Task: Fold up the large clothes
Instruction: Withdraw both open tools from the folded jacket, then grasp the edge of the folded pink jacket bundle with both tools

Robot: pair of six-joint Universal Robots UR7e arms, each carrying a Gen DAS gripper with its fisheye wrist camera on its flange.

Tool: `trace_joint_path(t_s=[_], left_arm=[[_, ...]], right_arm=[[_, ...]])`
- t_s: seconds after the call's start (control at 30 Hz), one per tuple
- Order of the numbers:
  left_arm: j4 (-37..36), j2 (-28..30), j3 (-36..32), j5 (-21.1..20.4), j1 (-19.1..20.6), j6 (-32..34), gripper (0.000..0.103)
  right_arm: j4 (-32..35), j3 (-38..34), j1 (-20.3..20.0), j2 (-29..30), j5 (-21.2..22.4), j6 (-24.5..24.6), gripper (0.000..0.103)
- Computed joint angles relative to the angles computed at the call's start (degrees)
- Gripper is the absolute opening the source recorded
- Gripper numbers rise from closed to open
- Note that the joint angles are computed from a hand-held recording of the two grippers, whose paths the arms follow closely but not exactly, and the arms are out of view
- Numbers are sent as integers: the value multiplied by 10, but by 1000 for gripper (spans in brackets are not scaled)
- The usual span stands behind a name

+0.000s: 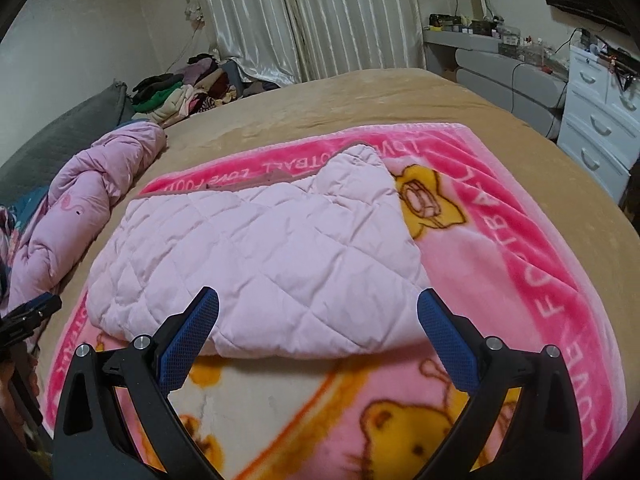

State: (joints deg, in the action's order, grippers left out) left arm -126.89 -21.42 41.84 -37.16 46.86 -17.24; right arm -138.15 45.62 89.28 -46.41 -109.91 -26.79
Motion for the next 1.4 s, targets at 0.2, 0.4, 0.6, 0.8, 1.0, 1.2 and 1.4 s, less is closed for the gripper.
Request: trace_joint_path(t_s=[0.2,0.4,0.6,0.8,1.0,1.2,1.4], left_arm=[[-9,-27,59,8,3,-25,94],[-32,-50,109,8,11,-56,94],[-26,-68,140,-18,31,-121,94],[-11,-70,140,-48,53,-179,94],[-29,-64,130,-75,70,-224,94],[-32,-35,85,-86,82,-236,94],[-38,-4,38,-112,99,-246,94]], right_arm=[[-38,66,-10,-29,-4,7,99],[-47,96,-25,-37,-4,35,99],[-33,90,-42,-21,8,94,99],[-24,53,-57,9,38,177,99],[-20,-11,-70,53,60,273,99],[-49,-37,-84,83,86,339,99],[-52,-69,-96,106,133,347,99]])
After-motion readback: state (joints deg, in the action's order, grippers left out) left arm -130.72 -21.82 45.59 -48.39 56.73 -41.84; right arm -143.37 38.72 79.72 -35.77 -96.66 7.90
